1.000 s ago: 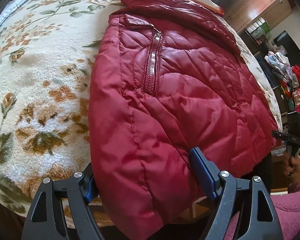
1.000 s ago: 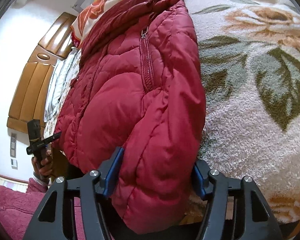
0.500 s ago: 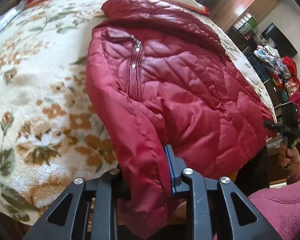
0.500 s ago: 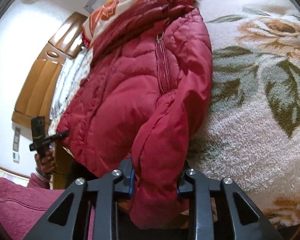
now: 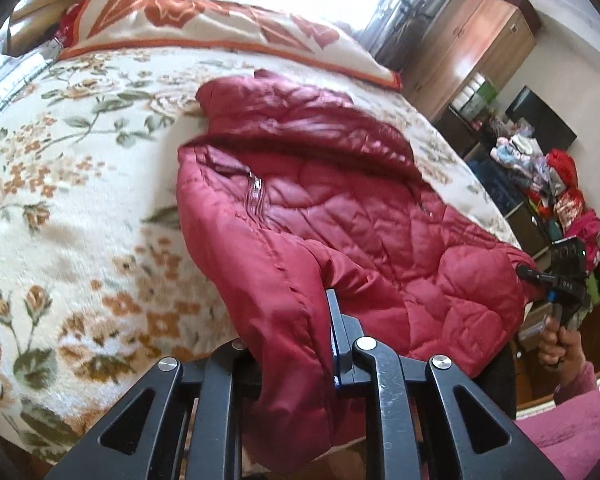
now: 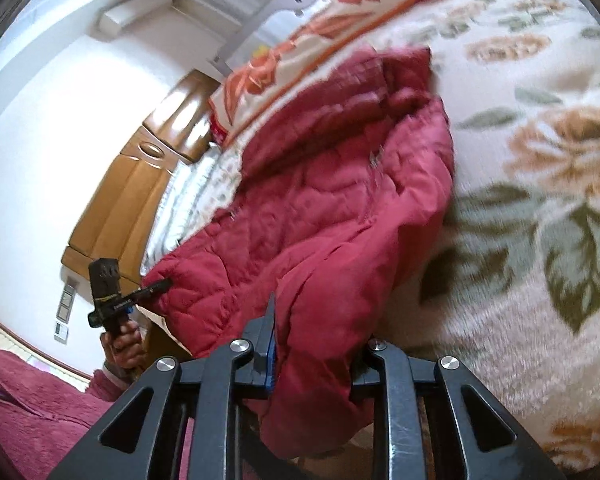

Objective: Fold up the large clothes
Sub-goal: 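Carry the gripped hem over the coat toward the collar with both grippers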

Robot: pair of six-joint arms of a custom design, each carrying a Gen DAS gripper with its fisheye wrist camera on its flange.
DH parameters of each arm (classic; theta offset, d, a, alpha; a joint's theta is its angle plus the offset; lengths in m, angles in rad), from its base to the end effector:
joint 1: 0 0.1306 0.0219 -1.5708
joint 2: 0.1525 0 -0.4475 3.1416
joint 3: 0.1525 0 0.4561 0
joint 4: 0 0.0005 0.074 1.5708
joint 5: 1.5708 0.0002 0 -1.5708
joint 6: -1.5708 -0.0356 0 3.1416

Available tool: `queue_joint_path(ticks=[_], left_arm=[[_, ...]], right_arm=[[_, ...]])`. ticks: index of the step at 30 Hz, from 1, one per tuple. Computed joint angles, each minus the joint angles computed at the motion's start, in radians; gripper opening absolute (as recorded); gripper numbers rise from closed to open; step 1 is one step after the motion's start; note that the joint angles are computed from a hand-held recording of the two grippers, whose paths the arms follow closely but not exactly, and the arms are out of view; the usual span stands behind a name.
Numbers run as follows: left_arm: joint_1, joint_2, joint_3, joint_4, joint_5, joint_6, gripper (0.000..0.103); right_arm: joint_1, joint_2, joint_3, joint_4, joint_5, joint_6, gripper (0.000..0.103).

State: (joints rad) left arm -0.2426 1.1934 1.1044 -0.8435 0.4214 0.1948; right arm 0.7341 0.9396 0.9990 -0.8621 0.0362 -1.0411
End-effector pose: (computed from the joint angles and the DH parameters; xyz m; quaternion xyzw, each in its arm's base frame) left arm 0.4232 -0.1202 0.4407 0.0878 0.9267 -0.2604 0.2564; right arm 0.2589 0.2312 0.4759 0.1484 0.9151 0.2799 0.2495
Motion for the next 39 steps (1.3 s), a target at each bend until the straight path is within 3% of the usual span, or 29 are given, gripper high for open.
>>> queue_joint_path(ticks=[8,16,25,33,39], left_arm=[[0.012,0.004,0.030,0.076,-0.013,0.069,0.016],[0.014,0.052,0.104,0.139,-0.026,0.084,0.016],[-0.002,0.162,0.221,0.150,-0.073,0.082,0.016],[0.003,0.292,0.349,0.151,-0.088,0.139,0.016],[-0.001,0.412,0.481,0.106,-0.101,0.161,0.017]], right_arm=[[-0.027,0.005,0.014,0.075,0.062,0.032,0.022],[-0.104,0.058,0.088,0.105,0.061,0.130,0.022],[-0.193,0.152,0.181,0.123,0.057,0.233,0.022],[-0.279,0.251,0.249,0.164,0.055,0.279,0.023],[-0.336,0.313,0.288,0.172,0.039,0.295,0.023]])
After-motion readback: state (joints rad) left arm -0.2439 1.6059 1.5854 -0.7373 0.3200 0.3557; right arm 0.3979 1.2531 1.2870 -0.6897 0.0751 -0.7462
